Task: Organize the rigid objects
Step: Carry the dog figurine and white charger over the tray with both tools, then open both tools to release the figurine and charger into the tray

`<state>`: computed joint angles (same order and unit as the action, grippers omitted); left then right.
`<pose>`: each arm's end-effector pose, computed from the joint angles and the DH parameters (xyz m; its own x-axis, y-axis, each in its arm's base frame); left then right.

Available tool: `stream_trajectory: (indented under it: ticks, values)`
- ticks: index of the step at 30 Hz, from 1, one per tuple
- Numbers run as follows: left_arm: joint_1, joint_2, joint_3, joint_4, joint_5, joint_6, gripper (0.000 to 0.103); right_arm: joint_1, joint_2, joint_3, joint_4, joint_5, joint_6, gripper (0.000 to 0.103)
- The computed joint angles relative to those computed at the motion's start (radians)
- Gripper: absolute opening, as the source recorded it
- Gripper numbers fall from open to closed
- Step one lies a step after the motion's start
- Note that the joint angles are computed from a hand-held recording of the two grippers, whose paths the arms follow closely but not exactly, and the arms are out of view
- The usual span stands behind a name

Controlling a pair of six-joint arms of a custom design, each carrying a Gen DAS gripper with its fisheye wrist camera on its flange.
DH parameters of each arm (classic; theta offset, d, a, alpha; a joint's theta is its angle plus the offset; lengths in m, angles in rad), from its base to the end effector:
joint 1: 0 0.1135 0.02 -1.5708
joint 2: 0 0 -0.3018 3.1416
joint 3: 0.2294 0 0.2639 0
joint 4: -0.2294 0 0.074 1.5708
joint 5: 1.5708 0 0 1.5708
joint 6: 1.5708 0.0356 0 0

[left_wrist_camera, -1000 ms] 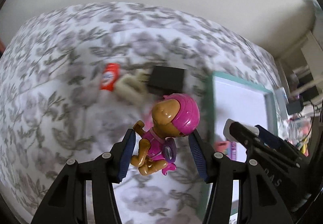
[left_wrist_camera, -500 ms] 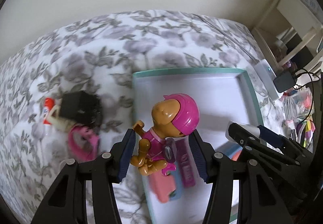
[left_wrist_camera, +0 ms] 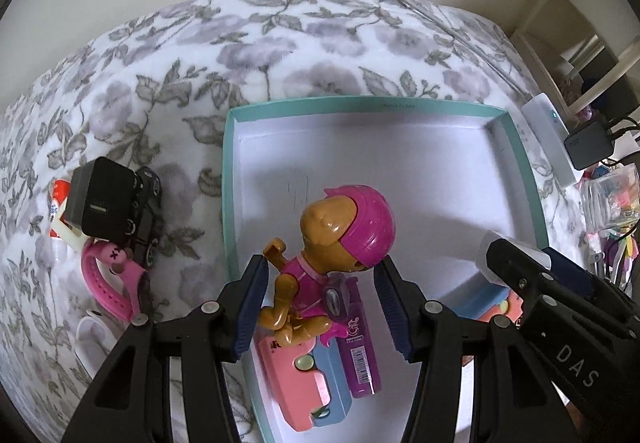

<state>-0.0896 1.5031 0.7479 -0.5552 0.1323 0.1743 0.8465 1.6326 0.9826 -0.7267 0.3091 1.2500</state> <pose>0.2545 -0.0276 0.1766 -0.9266 0.2559 -0.2757 0.2876 0.9543 -0.0809 0.2071 0.2178 0.2011 -0.8452 0.4090 -0.3441 0.4043 0.9103 0.0889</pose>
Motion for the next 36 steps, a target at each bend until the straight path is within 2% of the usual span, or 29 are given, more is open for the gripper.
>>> stream_trajectory:
  ticks: [11, 16, 22, 24, 25, 26, 27, 33, 36]
  values:
    - [0.036, -0.048, 0.015, -0.058, 0.017, 0.01, 0.059, 0.022, -0.012, -0.001, -0.018, 0.006, 0.014, 0.067]
    - [0.09, -0.08, 0.03, -0.094, 0.028, 0.03, 0.064, 0.042, -0.037, 0.001, -0.023, 0.027, 0.027, 0.079]
    - [0.175, -0.124, 0.03, -0.115, 0.043, 0.076, 0.069, 0.082, -0.023, 0.034, -0.071, 0.052, 0.038, 0.08]
    - [0.208, -0.137, 0.029, -0.121, 0.049, 0.092, 0.073, 0.095, -0.021, 0.037, -0.076, 0.059, 0.044, 0.082]
    - [0.225, -0.143, 0.026, -0.12, 0.051, 0.098, 0.08, 0.101, -0.021, 0.038, -0.077, 0.061, 0.047, 0.086]
    - [0.246, -0.152, 0.023, -0.119, 0.053, 0.107, 0.085, 0.109, -0.019, 0.039, -0.077, 0.065, 0.053, 0.098]
    - [0.264, -0.158, 0.02, -0.117, 0.054, 0.115, 0.091, 0.118, -0.02, 0.038, -0.075, 0.072, 0.06, 0.103]
    - [0.364, -0.182, 0.001, -0.11, 0.041, 0.168, 0.094, 0.164, -0.019, 0.03, -0.055, 0.066, 0.116, 0.103]
    - [0.417, -0.192, -0.013, -0.111, 0.044, 0.208, 0.098, 0.188, -0.008, 0.046, -0.074, 0.072, 0.134, 0.103]
